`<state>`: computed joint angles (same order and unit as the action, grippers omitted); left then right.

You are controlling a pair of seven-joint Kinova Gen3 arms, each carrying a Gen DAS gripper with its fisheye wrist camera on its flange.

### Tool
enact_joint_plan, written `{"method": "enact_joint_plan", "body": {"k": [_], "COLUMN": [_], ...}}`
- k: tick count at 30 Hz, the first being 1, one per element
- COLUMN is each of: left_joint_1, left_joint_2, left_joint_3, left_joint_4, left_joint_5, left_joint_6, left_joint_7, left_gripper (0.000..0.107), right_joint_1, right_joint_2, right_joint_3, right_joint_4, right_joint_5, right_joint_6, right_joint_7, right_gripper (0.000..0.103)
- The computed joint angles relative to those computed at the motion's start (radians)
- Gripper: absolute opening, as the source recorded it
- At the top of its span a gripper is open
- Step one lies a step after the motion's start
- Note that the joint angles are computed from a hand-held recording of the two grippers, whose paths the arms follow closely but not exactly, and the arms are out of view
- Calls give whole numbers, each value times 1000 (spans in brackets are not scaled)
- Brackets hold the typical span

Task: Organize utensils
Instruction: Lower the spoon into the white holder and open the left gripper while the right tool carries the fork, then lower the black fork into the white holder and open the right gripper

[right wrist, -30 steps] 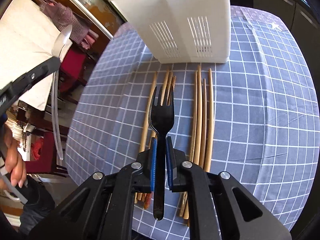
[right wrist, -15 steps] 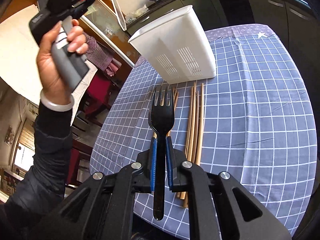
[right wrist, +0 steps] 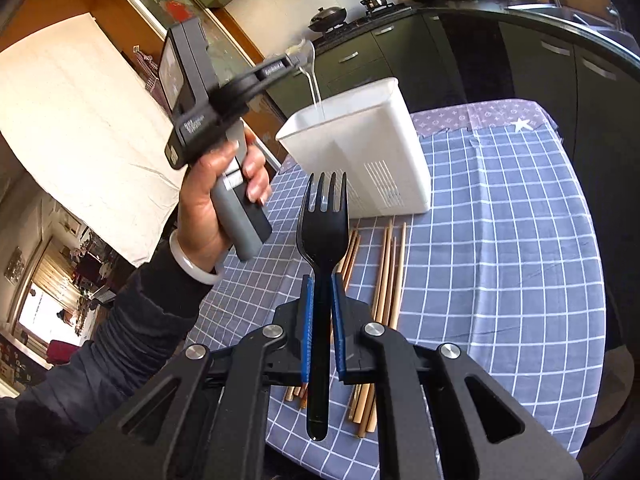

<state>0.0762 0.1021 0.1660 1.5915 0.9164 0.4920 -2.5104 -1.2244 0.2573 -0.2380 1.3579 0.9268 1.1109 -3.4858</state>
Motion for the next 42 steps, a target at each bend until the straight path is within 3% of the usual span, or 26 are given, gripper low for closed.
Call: {"method": "enact_joint_plan", "body": {"k": [5, 11, 18, 23, 28, 33, 38, 42], "left_joint_1": [-48, -106, -154, -198, -239, -244, -224, -205], "left_joint_2": [-40, -149, -309, -337, -307, -299, -310, -308], "left_joint_3": [-35, -157, -340, -417, -420, -379, -350, -335], "left_joint_4": [29, 108, 283, 351, 354, 353, 343, 327], "left_joint_5": [107, 213, 235, 182, 123, 80, 16, -52], "left_joint_6": [85, 247, 407, 489, 532, 513, 506, 508], "left_joint_7": [-78, -126, -212, -201, -156, -135, -103, -55], "left_gripper": [19, 27, 27, 31, 31, 31, 31, 31], "right_joint_1": [-20, -31, 26, 59, 36, 26, -2, -49], "right_joint_2": [17, 113, 265, 306, 304, 320, 315, 281], "right_joint_3": [25, 126, 274, 327, 340, 321, 319, 317], "right_joint_4": [-110, -323, -504, -477, -401, -394, -371, -317], "right_joint_5": [75, 200, 203, 150, 162, 138, 139, 180], "right_joint_6": [109, 239, 247, 189, 176, 192, 216, 242], "right_joint_7": [82, 244, 372, 369, 339, 353, 343, 256], "right_gripper": [10, 10, 10, 10, 10, 11, 39, 39]}}
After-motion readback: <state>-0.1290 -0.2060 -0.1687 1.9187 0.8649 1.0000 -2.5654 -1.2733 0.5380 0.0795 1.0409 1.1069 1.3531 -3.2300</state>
